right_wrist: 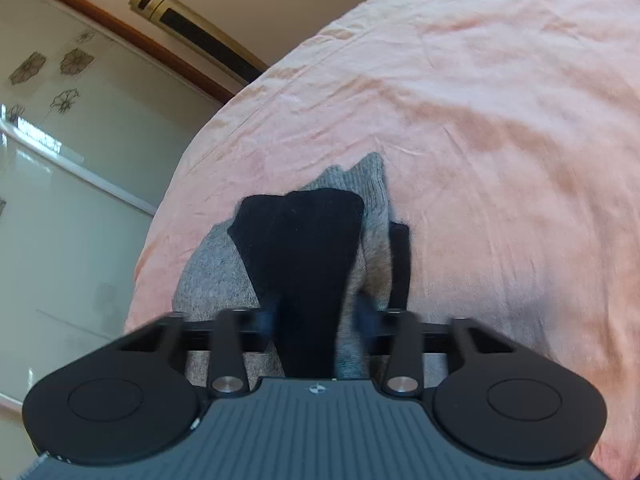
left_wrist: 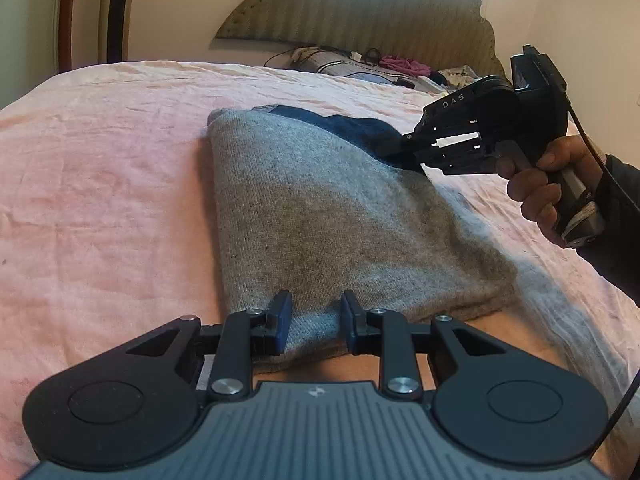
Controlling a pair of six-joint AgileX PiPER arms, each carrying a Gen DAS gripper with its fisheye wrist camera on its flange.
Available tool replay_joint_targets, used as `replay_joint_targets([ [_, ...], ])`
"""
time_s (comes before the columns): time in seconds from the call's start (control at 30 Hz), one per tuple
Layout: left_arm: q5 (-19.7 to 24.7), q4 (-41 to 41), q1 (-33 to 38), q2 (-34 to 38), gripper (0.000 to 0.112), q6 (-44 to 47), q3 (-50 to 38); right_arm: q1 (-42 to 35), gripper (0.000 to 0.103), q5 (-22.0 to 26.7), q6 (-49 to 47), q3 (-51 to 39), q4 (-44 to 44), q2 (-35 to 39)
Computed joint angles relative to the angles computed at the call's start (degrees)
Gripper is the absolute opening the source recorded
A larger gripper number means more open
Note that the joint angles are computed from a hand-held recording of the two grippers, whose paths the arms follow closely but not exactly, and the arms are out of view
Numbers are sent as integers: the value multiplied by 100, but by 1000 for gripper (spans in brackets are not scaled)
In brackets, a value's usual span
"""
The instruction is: Fold small clothes
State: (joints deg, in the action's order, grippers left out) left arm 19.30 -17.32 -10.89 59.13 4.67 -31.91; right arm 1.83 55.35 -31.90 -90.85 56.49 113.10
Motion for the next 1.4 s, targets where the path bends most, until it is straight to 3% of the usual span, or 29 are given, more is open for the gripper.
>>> replay_joint_targets([
  [0.1,146,-1026,319,-18,26,1020,21,-122,12,-264,-180,83,-155,133],
  [0.17,166,-880,288,-39,26,921,4,-241,11,-285,-380,312,234,159],
  [0.23,384,-682,337,-229,27,704,-60,-275,22,-208,-424,569,346,-109],
  [0.3,577,-652,561,-556,33,691,-48,-393,54,18,-476,960,422,-555],
  [0.33,654,-588,705,-732,53,610,-12,-540,64,175,-830,1313,699,-815],
  [0.37,736,-609,920,-879,79,580,26,-687,81,308,-1112,1678,891,-1076],
  [0.43,940,-1337,1558,-980,85,1205,131,-891,80,663,-1280,2102,708,-1425],
  [0.47,1192,-1844,1938,-853,85,1682,123,-922,70,736,-1301,2272,551,-1551],
  [0.5,1347,-2123,2128,-703,84,1930,106,-931,54,811,-1282,2396,417,-1641],
  [0.57,1470,-2569,2199,-378,83,2310,52,-863,32,904,-1410,2634,169,-1863],
  [0.63,1152,-2491,1847,-140,72,2092,26,-644,27,661,-1495,2774,-73,-2027],
  [0.67,1002,-2109,1617,-78,35,1738,-41,-555,19,582,-1579,2864,-177,-2108],
  [0.7,1082,-1955,1569,84,15,1597,-155,-512,18,524,-1717,2951,-268,-2184],
  [0.77,1468,-2108,1868,142,13,1700,-284,-532,16,463,-2064,3153,-354,-2322],
  [0.87,1518,-1964,1908,44,14,1956,-251,-751,11,491,-2428,3297,-55,-2237],
  [0.93,1495,-1412,1675,-149,15,1462,-300,-839,21,704,-2194,3011,15,-2057],
  [0.97,1444,-1114,1527,-326,16,1170,-300,-869,33,751,-2044,2848,56,-2037],
  [1.0,1360,-853,1356,-524,15,903,-294,-887,52,663,-1969,2705,204,-2035],
  [1.07,1081,-451,922,-790,17,459,-269,-831,82,172,-1864,2444,680,-2015],
  [1.17,483,1123,-86,-558,25,-1126,-336,-490,78,-198,-1061,1464,654,-1405],
  [1.27,203,1830,-569,96,29,-1891,-451,-65,74,133,-311,261,517,-567],
  [1.33,154,2138,-706,439,30,-2210,-480,440,76,-42,293,-375,-482,-212],
  [1.37,-62,2466,-780,412,30,-2497,-324,699,78,-370,364,-397,-1055,-69],
  [1.4,-129,2564,-803,394,30,-2568,-265,877,71,-608,501,-384,-1628,-1],
])
